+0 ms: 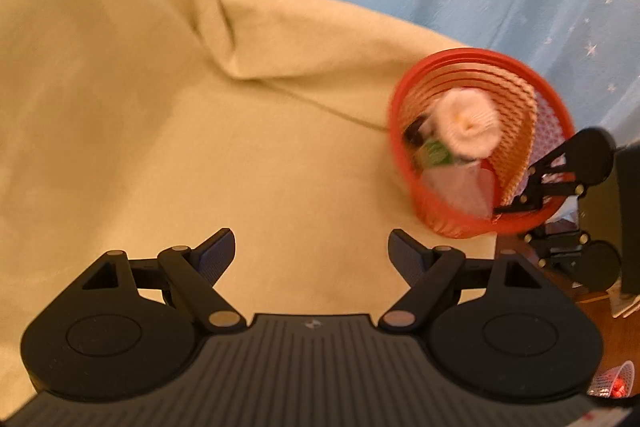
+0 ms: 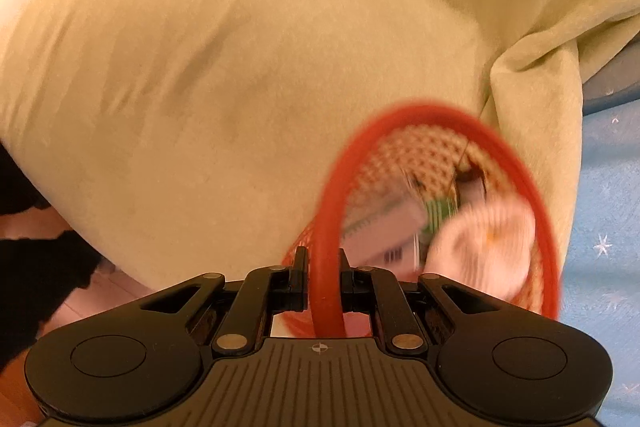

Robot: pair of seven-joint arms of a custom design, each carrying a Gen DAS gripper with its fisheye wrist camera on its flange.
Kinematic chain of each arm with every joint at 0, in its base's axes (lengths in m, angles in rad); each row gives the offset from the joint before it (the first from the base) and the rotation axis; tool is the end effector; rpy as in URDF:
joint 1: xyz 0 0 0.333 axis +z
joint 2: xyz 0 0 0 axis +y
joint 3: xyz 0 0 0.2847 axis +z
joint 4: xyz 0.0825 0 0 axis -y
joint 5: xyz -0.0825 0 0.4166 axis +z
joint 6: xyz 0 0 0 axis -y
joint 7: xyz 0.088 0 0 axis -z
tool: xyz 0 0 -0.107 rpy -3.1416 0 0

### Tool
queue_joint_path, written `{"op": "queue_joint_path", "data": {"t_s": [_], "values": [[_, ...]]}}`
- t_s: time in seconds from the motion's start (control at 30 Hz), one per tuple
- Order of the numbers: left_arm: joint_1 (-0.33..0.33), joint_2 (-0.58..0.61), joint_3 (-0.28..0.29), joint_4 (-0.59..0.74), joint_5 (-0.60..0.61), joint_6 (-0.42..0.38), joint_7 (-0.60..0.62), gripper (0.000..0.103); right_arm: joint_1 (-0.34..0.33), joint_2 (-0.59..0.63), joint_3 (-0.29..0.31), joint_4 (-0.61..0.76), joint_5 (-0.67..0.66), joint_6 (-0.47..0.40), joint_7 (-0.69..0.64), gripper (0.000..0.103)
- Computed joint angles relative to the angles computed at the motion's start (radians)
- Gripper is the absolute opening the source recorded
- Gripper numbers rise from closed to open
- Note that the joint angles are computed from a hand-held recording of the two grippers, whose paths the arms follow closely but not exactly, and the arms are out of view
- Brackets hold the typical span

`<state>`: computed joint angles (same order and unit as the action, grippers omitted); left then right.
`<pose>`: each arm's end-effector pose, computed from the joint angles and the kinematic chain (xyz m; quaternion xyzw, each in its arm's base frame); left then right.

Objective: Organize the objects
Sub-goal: 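Carry the clear case to the wastebasket and open the left tool, then lower the wastebasket to the floor beside the sofa with the right tool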

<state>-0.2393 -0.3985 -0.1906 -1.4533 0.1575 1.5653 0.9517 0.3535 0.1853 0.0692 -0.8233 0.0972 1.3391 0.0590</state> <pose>0.3748 -0.1886 0.8526 -0.7527 0.5991 -0.2107 0.1736 0.5081 0.2343 0.8177 -0.9655 -0.1950 -0.1478 0.0888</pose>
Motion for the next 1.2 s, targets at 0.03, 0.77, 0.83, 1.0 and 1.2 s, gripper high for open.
{"op": "queue_joint_path", "data": {"t_s": [0.03, 0.77, 0.83, 1.0, 1.2], "values": [[0.0, -0.001, -0.009, 0.003, 0.001, -0.015, -0.017, 0.08, 0.0, 0.024, 0.0, 0.039, 0.002, -0.022, 0.011, 0.008], [-0.067, 0.023, -0.14, 0.107, 0.086, -0.232, -0.346, 0.08, -0.068, 0.018, -0.015, 0.142, 0.086, -0.196, -0.052, 0.008], [-0.075, 0.038, -0.153, 0.136, 0.101, -0.264, -0.363, 0.08, -0.076, 0.04, -0.016, 0.203, 0.099, -0.241, -0.041, 0.008], [-0.096, 0.098, -0.197, 0.237, 0.153, -0.337, -0.402, 0.08, -0.106, -0.036, -0.024, 0.148, 0.136, -0.26, -0.036, 0.008], [-0.139, 0.156, -0.258, 0.331, 0.233, -0.394, -0.454, 0.081, -0.151, -0.264, -0.048, -0.123, 0.173, -0.201, -0.104, 0.008]]}}
